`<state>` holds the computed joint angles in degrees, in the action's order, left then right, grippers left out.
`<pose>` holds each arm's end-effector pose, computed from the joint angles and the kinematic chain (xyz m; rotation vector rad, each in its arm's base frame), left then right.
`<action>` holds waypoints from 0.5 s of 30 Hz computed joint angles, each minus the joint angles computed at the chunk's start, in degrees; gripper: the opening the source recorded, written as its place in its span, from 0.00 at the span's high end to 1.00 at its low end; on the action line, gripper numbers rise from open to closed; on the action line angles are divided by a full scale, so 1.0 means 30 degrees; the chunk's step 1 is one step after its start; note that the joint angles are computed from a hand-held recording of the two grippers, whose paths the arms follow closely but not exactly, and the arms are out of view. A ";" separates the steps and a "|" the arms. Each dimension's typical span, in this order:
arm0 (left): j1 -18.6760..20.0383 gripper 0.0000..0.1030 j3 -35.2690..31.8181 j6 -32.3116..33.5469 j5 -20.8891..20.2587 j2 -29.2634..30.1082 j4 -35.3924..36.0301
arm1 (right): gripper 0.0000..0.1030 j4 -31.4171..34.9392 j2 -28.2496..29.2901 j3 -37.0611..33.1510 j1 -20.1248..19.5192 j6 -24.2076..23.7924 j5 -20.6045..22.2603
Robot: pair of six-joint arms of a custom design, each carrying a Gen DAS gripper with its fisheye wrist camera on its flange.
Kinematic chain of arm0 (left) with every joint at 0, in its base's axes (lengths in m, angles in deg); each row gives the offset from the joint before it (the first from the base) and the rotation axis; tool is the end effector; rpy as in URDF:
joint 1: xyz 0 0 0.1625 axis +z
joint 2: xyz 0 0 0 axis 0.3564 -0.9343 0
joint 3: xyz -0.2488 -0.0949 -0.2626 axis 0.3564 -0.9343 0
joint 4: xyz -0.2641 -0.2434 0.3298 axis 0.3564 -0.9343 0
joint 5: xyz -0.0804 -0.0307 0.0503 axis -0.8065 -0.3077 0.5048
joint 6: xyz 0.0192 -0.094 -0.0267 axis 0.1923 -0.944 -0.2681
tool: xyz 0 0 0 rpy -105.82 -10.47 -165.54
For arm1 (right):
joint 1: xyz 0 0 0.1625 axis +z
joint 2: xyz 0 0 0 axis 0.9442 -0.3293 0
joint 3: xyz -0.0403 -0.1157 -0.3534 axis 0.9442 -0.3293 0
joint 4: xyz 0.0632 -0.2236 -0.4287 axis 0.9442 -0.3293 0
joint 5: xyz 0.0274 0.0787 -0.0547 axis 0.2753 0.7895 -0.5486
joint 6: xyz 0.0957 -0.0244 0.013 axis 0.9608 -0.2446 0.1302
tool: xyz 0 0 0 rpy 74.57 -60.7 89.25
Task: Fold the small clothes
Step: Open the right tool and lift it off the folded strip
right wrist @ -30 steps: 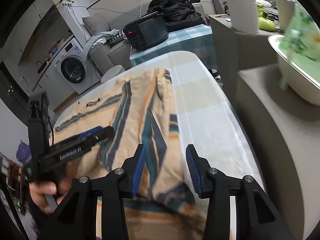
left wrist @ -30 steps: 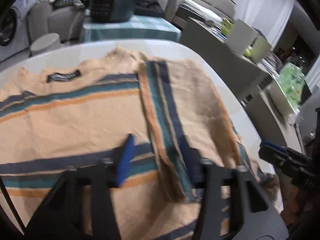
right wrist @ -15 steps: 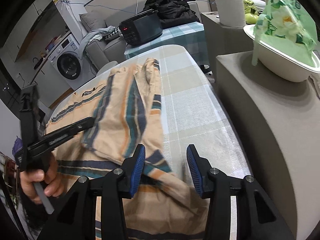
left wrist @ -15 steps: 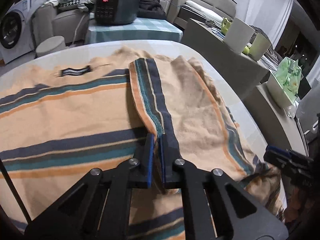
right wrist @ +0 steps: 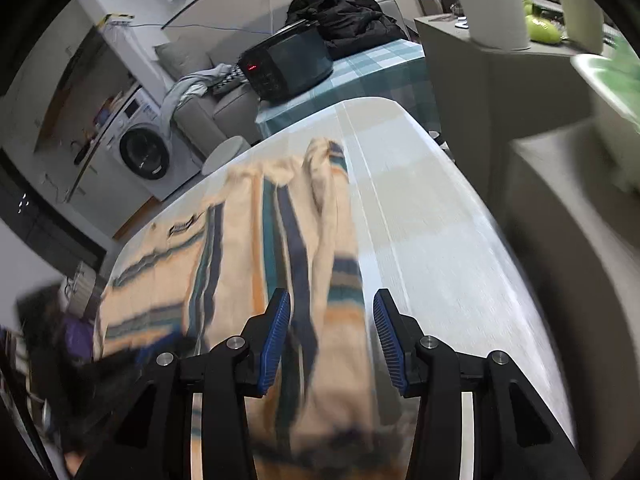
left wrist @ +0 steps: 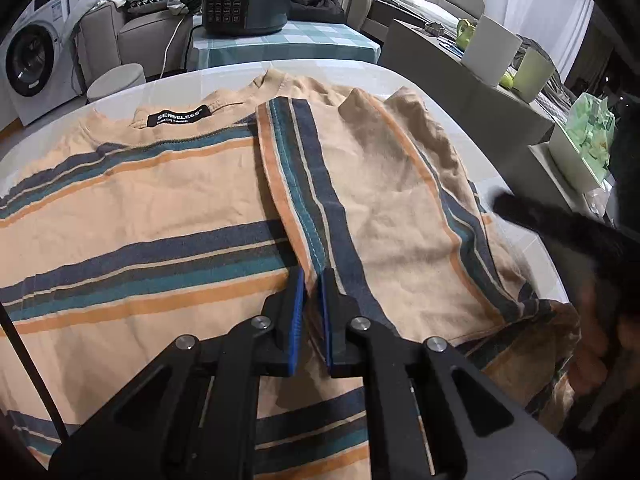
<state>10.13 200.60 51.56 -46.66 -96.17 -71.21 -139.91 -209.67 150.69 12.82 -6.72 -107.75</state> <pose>-0.3926 -0.4411 -0.0447 0.9827 2.5649 -0.3272 0.0528 -0.3234 0.3752 -0.3800 -2.3820 1.1305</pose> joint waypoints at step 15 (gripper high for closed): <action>0.0192 0.92 0.0256 0.0226 -0.0687 -0.0245 -0.0316 | 0.84 -0.0921 0.2901 -0.2029 -0.1265 0.0080 0.0039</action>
